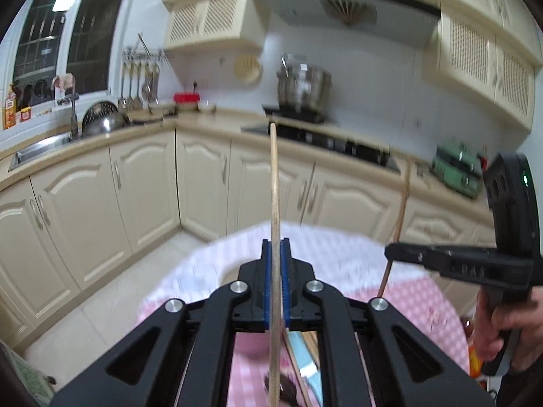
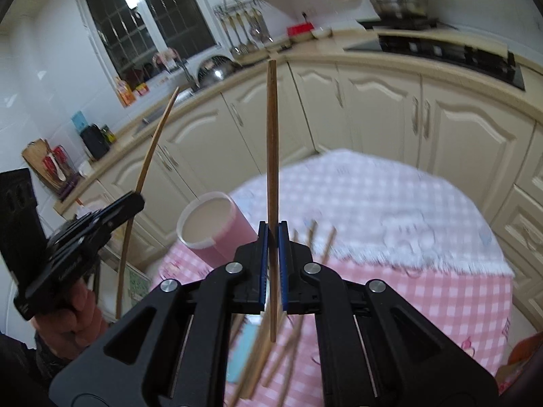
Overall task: Organize utensils
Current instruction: 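Lift the left gripper's chopstick into the pink cup while the right gripper drops its chopstick in too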
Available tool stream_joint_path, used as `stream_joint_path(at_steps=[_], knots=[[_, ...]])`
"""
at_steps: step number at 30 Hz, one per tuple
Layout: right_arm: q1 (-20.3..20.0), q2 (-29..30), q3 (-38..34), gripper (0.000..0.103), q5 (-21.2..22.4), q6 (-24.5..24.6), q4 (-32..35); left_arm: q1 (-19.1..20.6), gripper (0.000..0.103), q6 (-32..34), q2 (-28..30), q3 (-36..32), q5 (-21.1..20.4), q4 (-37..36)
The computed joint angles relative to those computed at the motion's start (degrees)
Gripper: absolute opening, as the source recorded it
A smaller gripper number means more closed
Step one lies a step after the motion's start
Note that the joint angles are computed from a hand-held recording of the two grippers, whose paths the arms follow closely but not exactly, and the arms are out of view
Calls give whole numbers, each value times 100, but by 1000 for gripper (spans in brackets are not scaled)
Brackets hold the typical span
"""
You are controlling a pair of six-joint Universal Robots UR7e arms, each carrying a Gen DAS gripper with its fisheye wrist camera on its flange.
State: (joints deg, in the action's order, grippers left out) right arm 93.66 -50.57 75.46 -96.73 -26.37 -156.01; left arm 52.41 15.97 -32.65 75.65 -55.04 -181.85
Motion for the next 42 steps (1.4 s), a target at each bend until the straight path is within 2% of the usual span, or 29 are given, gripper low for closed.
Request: stream_joint_path(at_steps=[7,13,23,28,32,33,34,35,36,37,40,41,42], knots=[[310,280,-637,6,390,-185,-40,143,5,284,327,-876,-703,-625],[444,652,-1251,6,454,-221,82,254,5,409,882,-1813,-1112,-778],[427,1070,-1733,6,335,-115,337,538,5,336,1601,-2708,-1023,-472],[419,1228,-1908,6,234,-85,596,637,5,323,1713,-2787,-956,-411],[391,1320,-1999,7,120,1,799,673,6,309,1636,-2578,-903,-401],[377,1332,-2016,8,90,61,865,674,11,313,1601,-2508,-871,-399],[357,1329,-2013,13,90,128,905,671,18,314,1538,-2387,-843,-409],[331,1316,-1984,32,94,201,891,661,35,314,1491,-2286,-802,-476],[306,1277,-1899,50,91,271,786,654,44,319,1441,-2171,-769,-584],[287,1241,-1824,77,106,308,673,647,46,316,1369,-2040,-743,-659],[226,1094,-1604,79,194,455,475,605,65,270,1173,-1733,-602,-746],[205,1046,-1532,87,195,533,393,584,75,241,1117,-1648,-538,-776],[188,1006,-1472,91,181,589,303,560,83,207,1032,-1511,-493,-826]])
